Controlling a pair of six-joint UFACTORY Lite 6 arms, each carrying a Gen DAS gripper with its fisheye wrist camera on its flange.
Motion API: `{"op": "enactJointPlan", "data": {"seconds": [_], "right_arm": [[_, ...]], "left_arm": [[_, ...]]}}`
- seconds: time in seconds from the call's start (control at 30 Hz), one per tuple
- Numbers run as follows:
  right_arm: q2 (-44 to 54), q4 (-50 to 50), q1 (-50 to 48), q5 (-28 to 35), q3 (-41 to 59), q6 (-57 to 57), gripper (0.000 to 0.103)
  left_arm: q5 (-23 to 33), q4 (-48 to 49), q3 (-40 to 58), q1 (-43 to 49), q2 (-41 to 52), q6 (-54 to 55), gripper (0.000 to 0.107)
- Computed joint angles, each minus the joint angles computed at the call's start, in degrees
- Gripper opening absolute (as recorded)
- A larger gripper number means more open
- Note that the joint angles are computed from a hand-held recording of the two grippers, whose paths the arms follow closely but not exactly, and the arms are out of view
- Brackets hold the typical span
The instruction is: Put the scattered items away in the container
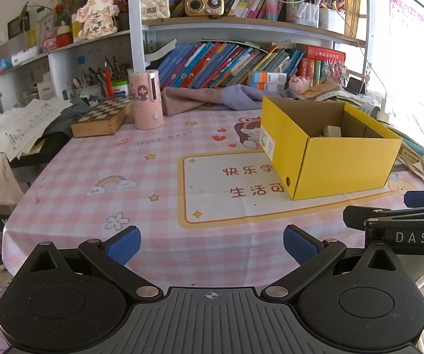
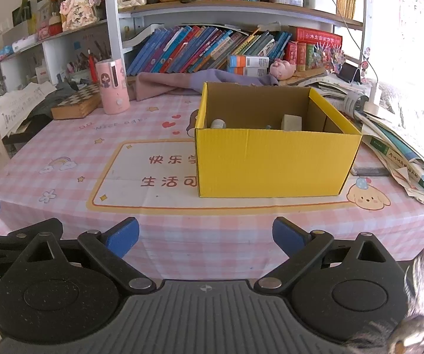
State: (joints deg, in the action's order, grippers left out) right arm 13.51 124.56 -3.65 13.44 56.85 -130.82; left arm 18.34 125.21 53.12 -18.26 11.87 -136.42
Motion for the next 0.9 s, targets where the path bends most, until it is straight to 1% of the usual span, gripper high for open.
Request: {"op": "enactJointPlan", "data": {"seconds": [0.23,0.5,0.7,0.8,0.9], "right_arm": [[1.41,-2.42,-0.05,-0.44,1.51,2.24,0.098],[2.3,-1.99,0.33,-1.02,2.44,1.94,0.098],[3.29,-0.72,0.28,-1.46,3.31,0.9,0.098],[3.78,-0.17,0.19,-1.75,3.82,0.63,0.098],[4.55,0.09,0.13,-2.21,4.65,0.84,0.098]], "left_arm": [[-0.14,0.45,0.27,0.0,0.29,-0.55,0.103],[-0.57,5.89,0.82,0.31,1.48,-5.66,0.103],[-0.92,14.6,0.63,1.35,1.62,-14.03,0.103],[-0.98,13.92,1.55,1.19,2.47,-12.81,0.103],[-0.99,10.95,2.83,0.93,3.45,-9.31,0.103]]}}
